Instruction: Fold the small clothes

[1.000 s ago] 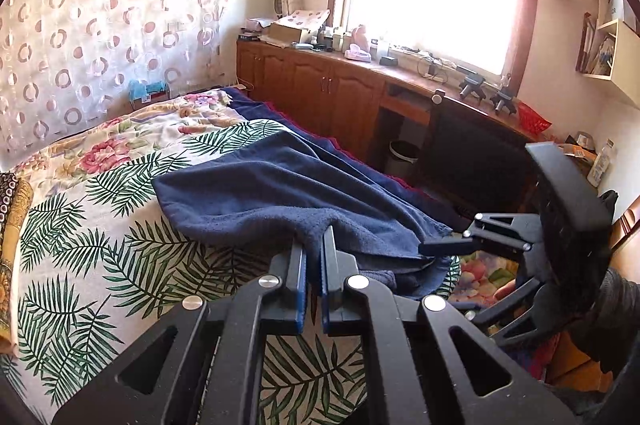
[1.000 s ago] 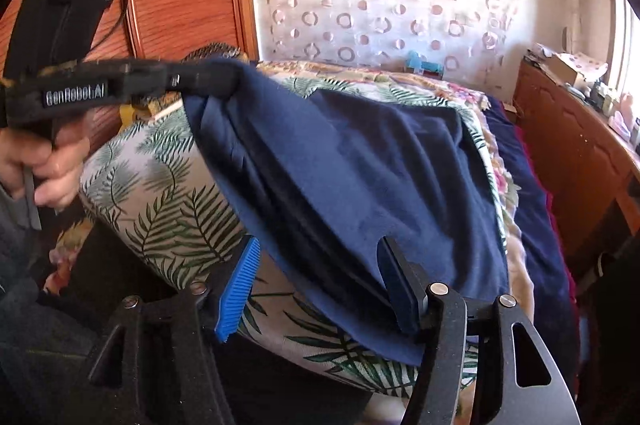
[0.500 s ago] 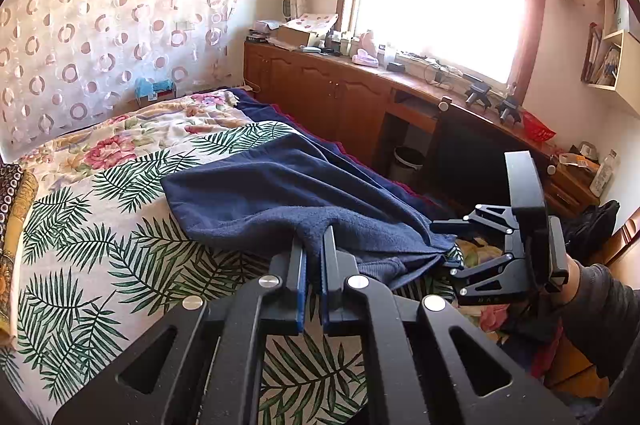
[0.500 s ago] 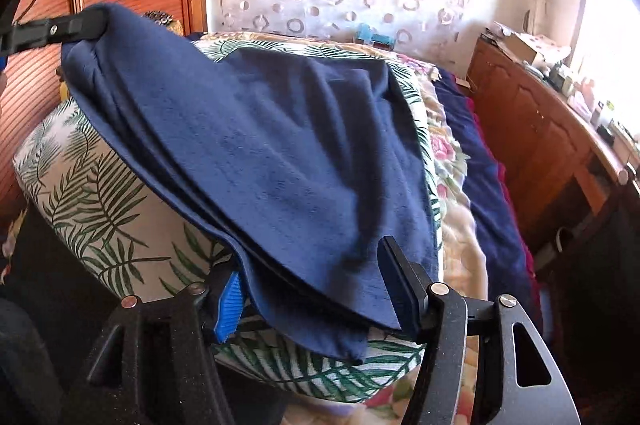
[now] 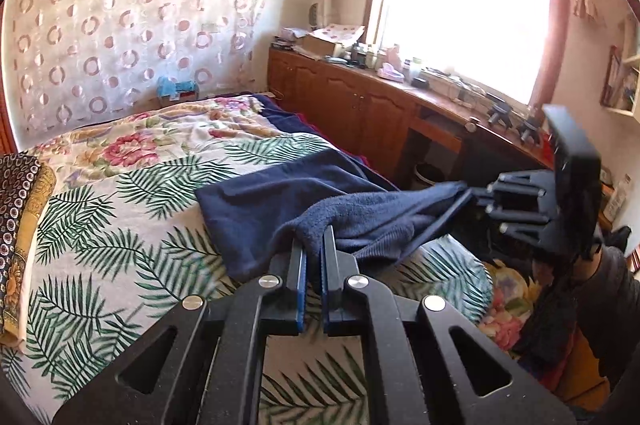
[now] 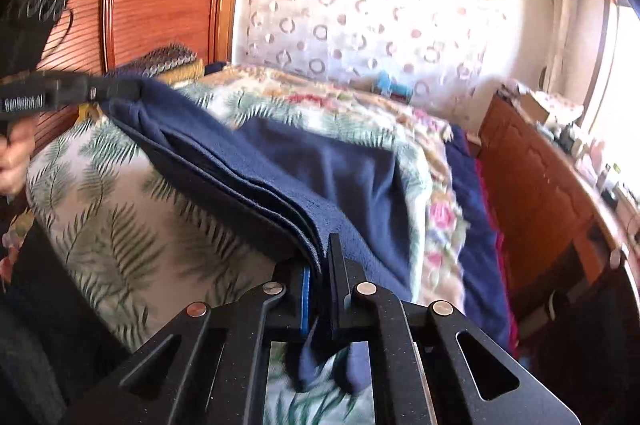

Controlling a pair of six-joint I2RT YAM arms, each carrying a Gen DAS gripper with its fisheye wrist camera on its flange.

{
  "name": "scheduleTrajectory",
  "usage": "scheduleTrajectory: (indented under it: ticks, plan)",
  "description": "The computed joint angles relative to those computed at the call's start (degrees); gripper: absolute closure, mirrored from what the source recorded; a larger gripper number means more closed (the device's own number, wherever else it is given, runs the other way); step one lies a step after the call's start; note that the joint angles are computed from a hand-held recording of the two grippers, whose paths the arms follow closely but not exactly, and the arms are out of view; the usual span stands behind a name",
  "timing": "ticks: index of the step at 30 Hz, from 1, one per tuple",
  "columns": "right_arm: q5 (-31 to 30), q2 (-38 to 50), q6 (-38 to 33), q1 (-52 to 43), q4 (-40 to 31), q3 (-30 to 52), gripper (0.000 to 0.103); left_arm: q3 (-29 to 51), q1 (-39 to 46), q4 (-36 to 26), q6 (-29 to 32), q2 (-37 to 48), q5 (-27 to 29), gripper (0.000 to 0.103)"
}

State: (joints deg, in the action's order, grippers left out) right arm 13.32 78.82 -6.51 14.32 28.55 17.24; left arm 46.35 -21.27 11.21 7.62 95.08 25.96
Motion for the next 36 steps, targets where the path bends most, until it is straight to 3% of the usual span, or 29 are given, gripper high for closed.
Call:
scheduleTrajectory:
  ticks: [5, 12, 20, 22, 23, 24, 25, 27, 33, 36]
  plan:
    - [-2.8, 6.5, -3.7, -3.0, -2.5, 10.8, 0.096, 5.7, 1.2, -0.4, -0.6, 5.5, -1.2, 0.097]
    - [-7.6, 25.6, -7.5, -7.3, -2.8, 28.8, 0.096, 20.1, 2.2, -5.1, -0.8, 18.1, -3.5, 0.097]
    - [-15.2, 37.9, -5.6, -12.1, -11.1, 46.4, 0.096, 32.3, 2.6, -9.8, -1.5, 27.1, -5.1, 0.092]
    - [-18.3, 39.1, -4.3, -13.8, -14.2, 49.6, 0.091, 32.9, 2.4, -10.1, -0.6, 27.4, -5.5, 0.081]
    - [-19.2, 40.1, -3.9, -14.7, -15.7, 51.9, 0.088, 32.8, 2.4, -9.8, -0.2, 27.4, -5.8, 0.060]
    - [-20.0, 40.8, -3.0, -15.3, -16.6, 53.5, 0.079, 32.0, 2.4, -8.4, 0.1, 26.9, -6.2, 0.048]
    - [-20.7, 41.1, -2.4, -15.7, -17.0, 54.2, 0.067, 31.6, 2.3, -7.7, 0.0, 26.5, -6.6, 0.043]
    - [-21.9, 42.0, -1.0, -16.5, -17.9, 56.3, 0.057, 31.4, 2.8, -6.7, -0.4, 26.2, -5.5, 0.028]
    - [-22.9, 41.0, 0.8, -18.1, -22.2, 59.1, 0.046, 36.4, 2.7, -11.5, 0.8, 30.3, -6.1, 0.028]
    - [-23.4, 41.9, 1.2, -17.8, -28.5, 62.6, 0.043, 39.2, 1.8, -14.8, 1.8, 33.1, -6.8, 0.028]
